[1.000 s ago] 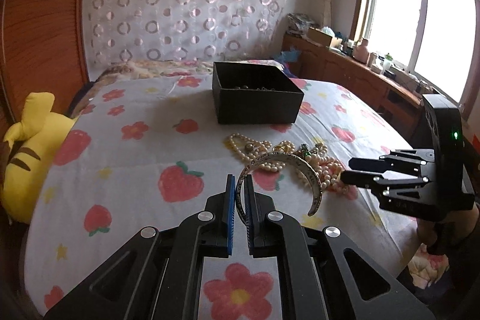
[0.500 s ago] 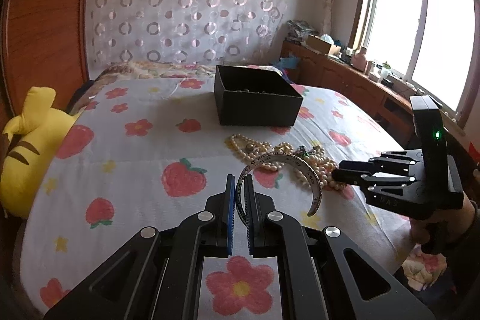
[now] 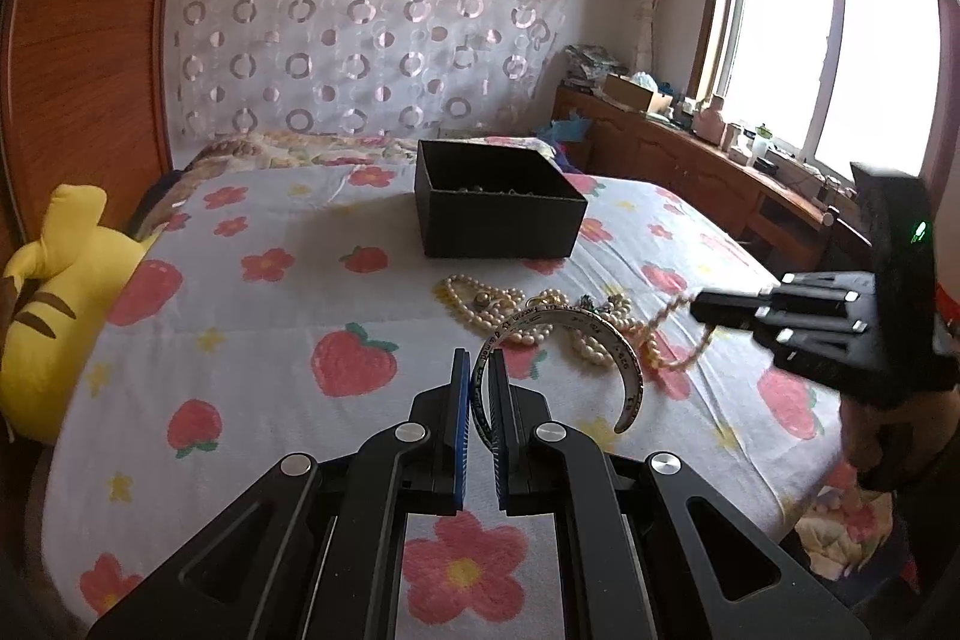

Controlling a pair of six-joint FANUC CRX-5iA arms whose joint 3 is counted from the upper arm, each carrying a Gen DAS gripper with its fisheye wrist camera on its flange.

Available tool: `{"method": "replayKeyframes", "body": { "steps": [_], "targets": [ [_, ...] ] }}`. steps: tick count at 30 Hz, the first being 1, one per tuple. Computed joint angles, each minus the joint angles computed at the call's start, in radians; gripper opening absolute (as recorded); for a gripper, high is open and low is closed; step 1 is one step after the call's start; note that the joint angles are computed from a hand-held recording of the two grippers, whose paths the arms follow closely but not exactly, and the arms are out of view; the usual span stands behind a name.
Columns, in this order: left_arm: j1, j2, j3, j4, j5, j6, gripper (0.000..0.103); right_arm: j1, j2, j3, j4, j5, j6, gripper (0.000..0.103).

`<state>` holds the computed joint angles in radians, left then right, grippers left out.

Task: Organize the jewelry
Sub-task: 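Lift the silver bangle with the left tool while the right tool closes on the pearl necklace, then carry the silver bangle over the black box while the right tool carries the pearl necklace there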

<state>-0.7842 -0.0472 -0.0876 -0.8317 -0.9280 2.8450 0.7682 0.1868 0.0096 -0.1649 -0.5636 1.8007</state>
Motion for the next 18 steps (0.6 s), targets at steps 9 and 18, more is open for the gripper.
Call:
{"method": "replayKeyframes", "body": {
  "steps": [9, 18],
  "targets": [
    [-0.003, -0.014, 0.003, -0.016, 0.002, 0.000, 0.005, 0.002, -0.079, 0.007, -0.024, 0.059, 0.054, 0.008],
    [0.011, -0.021, 0.011, -0.023, 0.021, -0.014, 0.005, 0.011, -0.100, 0.048, -0.011, 0.111, 0.072, 0.008]
  ]
}}
